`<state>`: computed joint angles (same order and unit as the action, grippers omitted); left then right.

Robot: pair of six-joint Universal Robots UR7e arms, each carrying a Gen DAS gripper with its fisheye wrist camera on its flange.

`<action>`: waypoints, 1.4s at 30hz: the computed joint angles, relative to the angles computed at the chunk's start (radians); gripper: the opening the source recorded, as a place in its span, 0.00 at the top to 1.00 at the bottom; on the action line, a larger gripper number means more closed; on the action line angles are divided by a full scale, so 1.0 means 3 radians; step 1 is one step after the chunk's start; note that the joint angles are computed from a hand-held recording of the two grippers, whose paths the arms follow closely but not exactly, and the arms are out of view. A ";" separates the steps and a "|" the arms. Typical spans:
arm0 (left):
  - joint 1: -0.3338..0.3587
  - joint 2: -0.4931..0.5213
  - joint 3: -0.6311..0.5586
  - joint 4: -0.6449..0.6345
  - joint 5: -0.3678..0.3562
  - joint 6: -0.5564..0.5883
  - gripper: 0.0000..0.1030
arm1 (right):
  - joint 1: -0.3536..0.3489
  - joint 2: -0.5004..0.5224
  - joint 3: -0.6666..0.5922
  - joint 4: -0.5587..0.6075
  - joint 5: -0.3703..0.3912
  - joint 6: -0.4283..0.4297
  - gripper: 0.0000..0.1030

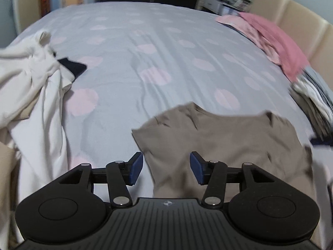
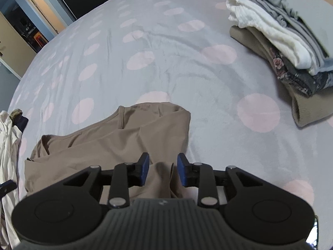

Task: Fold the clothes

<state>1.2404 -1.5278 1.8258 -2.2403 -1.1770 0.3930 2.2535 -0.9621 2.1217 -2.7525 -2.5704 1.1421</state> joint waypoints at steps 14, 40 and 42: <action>0.0055 0.0208 0.0075 -0.0542 -0.0016 -0.0020 0.99 | -0.0089 0.0057 0.0079 -0.0446 0.0107 -0.0272 0.98; 0.0044 -0.0428 0.0406 -0.0215 0.0000 0.0697 0.56 | -0.0020 0.0214 0.0198 -0.0743 0.0182 -0.0397 0.67; 0.0010 -0.0496 0.0518 -0.0198 0.0071 0.0833 0.55 | 0.0000 0.0278 0.0166 -0.0739 0.0099 -0.0445 0.68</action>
